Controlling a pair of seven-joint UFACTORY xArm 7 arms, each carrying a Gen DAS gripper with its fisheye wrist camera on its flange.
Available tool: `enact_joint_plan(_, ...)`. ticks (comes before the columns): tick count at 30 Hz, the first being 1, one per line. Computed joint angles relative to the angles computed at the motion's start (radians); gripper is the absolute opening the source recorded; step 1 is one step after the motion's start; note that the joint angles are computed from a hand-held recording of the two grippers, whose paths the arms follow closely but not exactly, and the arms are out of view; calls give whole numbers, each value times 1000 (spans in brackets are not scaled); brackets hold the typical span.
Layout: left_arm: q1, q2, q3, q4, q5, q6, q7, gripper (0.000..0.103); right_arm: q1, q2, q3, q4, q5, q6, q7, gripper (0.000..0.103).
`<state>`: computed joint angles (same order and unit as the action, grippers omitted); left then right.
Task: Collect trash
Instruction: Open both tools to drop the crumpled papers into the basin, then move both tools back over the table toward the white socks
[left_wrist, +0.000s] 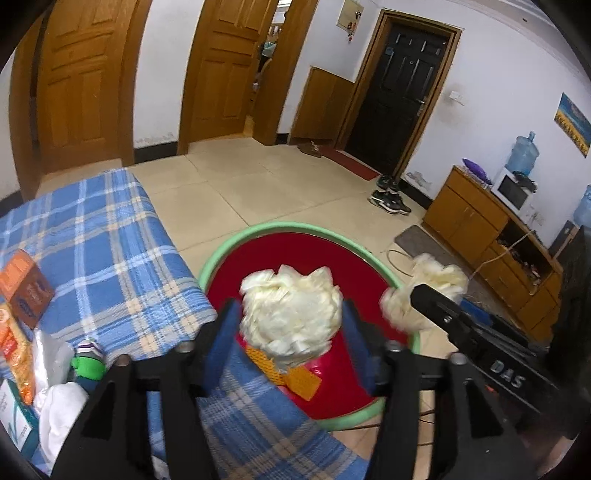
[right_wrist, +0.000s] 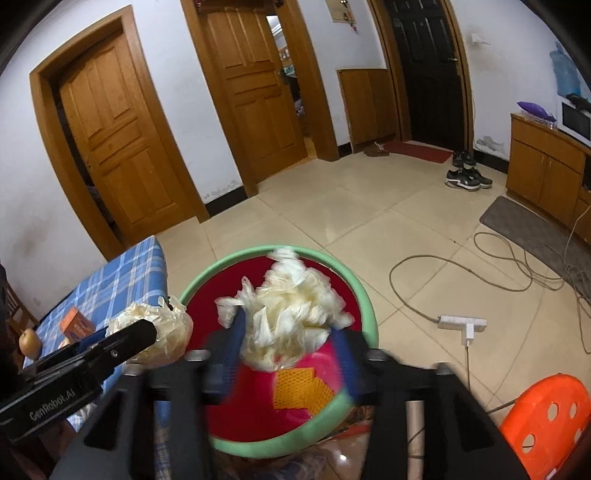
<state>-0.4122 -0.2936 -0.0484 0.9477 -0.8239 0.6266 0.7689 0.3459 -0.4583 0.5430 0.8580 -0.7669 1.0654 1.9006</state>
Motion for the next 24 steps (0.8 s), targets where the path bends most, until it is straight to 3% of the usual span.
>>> enact_joint_plan(5,0,-27,-3,-24,26,-9,6,63,6,-5,5,10,11,22,-26,63)
enact_joint_plan(13,7,-72,28,-40,20,63,-15,63,21,-33,14,10,52,40,-41,63)
enact_joint_plan(24,28,-188,73,-103,68,141,-32,63,47,2,86,67,97,121,7,63)
